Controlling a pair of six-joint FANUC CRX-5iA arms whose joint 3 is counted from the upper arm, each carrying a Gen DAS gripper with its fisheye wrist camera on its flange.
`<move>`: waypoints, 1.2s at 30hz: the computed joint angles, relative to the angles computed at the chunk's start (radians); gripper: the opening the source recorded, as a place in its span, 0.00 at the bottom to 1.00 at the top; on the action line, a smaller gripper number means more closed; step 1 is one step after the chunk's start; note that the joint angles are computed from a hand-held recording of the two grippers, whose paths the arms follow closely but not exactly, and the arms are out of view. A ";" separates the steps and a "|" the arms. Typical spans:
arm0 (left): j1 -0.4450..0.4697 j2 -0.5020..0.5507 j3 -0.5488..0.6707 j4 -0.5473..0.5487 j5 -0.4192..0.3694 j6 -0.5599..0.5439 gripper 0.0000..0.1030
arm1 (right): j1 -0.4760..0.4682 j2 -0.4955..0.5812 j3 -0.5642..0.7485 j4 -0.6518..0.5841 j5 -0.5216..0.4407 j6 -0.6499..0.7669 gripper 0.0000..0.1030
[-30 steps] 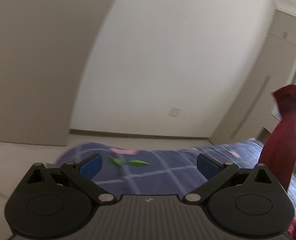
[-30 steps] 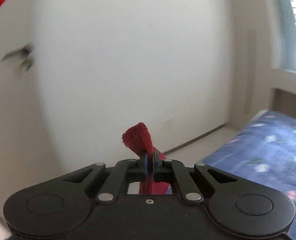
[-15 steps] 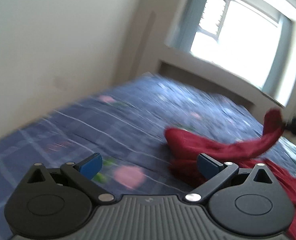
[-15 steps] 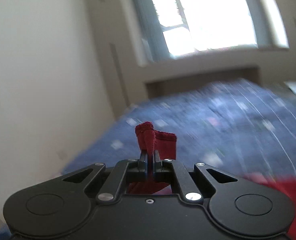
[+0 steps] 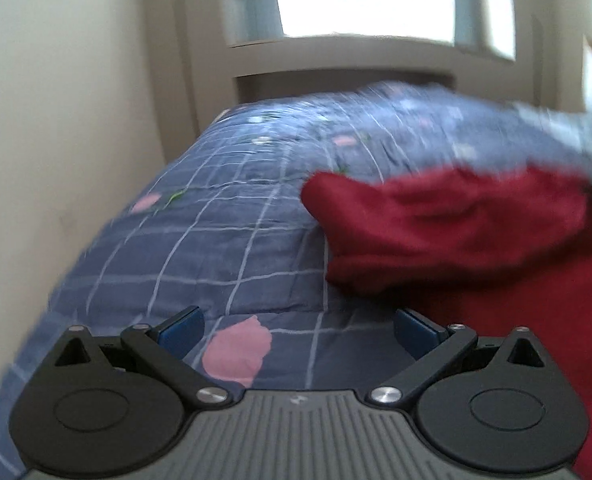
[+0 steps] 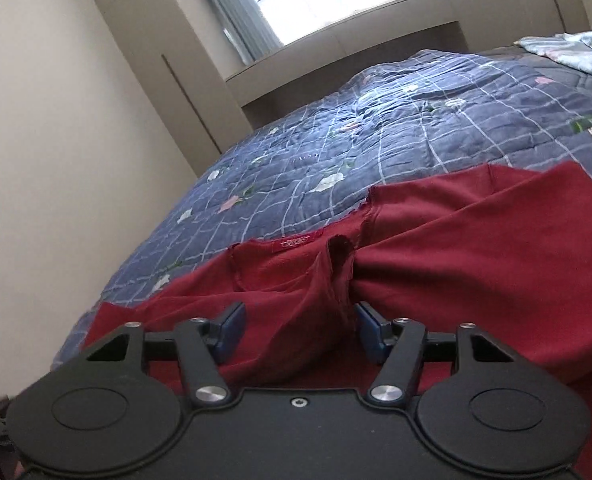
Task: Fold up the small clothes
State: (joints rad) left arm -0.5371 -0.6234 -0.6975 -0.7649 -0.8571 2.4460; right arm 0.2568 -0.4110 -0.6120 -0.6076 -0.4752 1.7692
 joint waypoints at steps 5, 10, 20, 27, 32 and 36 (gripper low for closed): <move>-0.055 0.064 0.037 -0.086 -0.020 -0.030 0.92 | 0.018 0.065 0.045 0.055 -0.015 -0.032 0.39; 0.012 0.048 0.019 -0.065 0.104 -0.154 0.73 | -0.040 0.123 0.133 -0.043 -0.099 0.041 0.05; -0.018 0.143 0.083 -0.110 0.139 -0.180 0.20 | -0.150 0.137 0.301 -0.231 -0.123 0.181 0.03; -0.295 0.275 0.174 -0.382 -0.183 0.109 0.07 | -0.133 0.115 0.236 -0.120 -0.095 0.089 0.03; -0.294 0.300 0.169 -0.335 -0.220 0.052 0.07 | -0.098 0.104 0.134 0.005 -0.117 -0.041 0.03; -0.239 0.281 0.152 -0.259 -0.162 -0.013 0.08 | -0.084 0.080 0.072 0.036 -0.090 -0.066 0.03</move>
